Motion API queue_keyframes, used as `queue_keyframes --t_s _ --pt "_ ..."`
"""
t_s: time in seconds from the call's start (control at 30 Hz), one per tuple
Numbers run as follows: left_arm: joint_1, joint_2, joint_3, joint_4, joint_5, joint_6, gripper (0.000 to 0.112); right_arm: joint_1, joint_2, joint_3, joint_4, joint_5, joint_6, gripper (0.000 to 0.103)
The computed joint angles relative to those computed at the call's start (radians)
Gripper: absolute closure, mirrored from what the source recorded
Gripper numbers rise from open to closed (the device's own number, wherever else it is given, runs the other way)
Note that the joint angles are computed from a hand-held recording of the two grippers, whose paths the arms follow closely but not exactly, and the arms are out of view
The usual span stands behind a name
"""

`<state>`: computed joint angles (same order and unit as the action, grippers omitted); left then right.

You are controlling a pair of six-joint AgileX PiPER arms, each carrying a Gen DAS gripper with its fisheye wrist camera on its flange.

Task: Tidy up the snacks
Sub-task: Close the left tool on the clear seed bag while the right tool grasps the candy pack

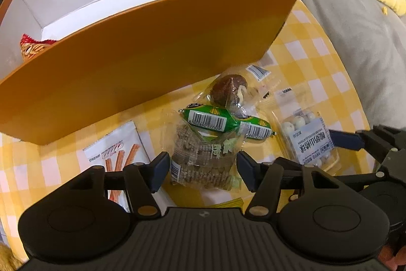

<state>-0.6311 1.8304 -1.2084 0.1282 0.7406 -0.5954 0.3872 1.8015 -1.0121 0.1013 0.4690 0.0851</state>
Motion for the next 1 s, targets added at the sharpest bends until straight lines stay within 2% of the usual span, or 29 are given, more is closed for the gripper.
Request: queue_keyframes --t_s 0.23,0.4,0.5,0.8,1.0 --pt "0.004 0.026 -0.027 -0.017 0.02 0.017 0.044 0.073 0.012 -0.002 -0.204 -0.008 0.148 0.031" --pt "-0.008 0.052 -0.058 -0.003 0.047 0.019 0.044 0.071 0.003 0.008 -0.199 -0.016 0.138 0.036" --pt "-0.031 0.082 -0.096 0.027 0.086 0.018 0.045 0.069 -0.005 0.014 -0.199 -0.02 0.141 0.045" --pt "-0.026 0.113 -0.145 0.016 0.124 0.045 0.053 0.071 -0.012 0.017 -0.197 -0.016 0.142 0.047" --pt "-0.019 0.086 -0.127 0.013 0.129 0.034 0.056 0.064 -0.015 0.019 -0.171 -0.015 0.125 0.049"
